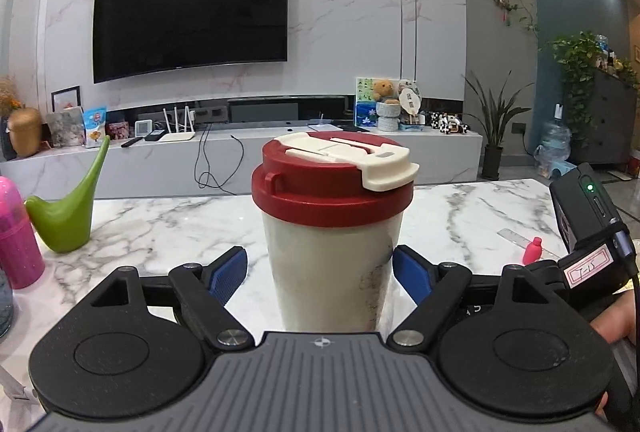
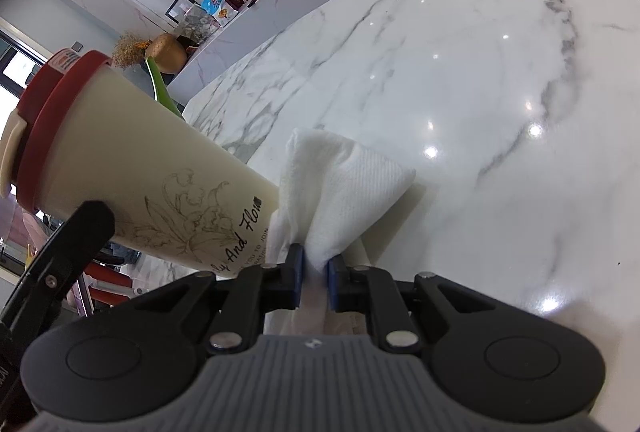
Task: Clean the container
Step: 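Rub the cloth in the right tool around the tumbler body while the left tool holds it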
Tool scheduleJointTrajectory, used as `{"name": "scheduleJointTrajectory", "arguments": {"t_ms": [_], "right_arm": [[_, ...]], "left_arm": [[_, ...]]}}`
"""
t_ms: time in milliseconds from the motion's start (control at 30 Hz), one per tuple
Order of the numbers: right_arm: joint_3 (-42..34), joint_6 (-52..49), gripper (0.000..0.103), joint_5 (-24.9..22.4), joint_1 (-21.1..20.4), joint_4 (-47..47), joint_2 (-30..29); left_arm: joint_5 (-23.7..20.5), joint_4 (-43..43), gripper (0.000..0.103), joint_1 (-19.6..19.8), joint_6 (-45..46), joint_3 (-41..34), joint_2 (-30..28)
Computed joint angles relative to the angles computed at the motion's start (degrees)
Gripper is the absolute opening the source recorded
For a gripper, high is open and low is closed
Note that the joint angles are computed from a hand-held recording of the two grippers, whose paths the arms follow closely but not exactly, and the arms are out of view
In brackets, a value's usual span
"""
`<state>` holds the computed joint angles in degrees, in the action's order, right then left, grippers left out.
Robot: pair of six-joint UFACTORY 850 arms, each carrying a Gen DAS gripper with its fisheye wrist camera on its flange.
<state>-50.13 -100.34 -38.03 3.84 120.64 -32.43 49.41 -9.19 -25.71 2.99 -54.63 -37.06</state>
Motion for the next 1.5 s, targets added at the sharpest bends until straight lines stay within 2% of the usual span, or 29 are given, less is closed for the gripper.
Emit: {"name": "scheduleJointTrajectory", "arguments": {"t_ms": [67,200,400,600,733,967,1100,1500], "right_arm": [[0.1,0.0,0.016,0.1,0.0,-0.1,0.1],[0.5,-0.4,0.016,0.4,0.1,0.1,0.6],[0.9,-0.2,0.015,0.2,-0.3,-0.8,1.2],[2.1,-1.1,0.015,-2.9,-1.8,-0.6,3.0],[3.9,-3.1,0.014,-8.1,-3.9,1.9,4.9],[6.7,-5.1,0.014,-22.6,-7.6,5.7,6.4],[6.9,-5.9,0.014,-27.2,-7.9,5.1,6.1],[6.5,-4.5,0.014,-24.6,-7.0,3.6,5.5]], "left_arm": [[-0.1,1.0,0.077,0.3,-0.7,-0.1,0.0],[0.3,4.1,0.065,0.9,-0.6,0.2,0.2],[-0.6,10.2,0.062,2.7,-1.5,0.1,0.4],[-2.1,18.5,0.060,5.0,-3.2,0.0,0.9],[-2.6,22.4,0.063,6.0,-4.6,-0.3,0.9],[-2.5,22.5,0.063,5.9,-5.6,0.0,1.0],[-2.6,22.5,0.063,5.9,-5.8,-0.1,1.0],[-2.6,24.5,0.064,6.8,-6.1,-1.0,0.4]]}}
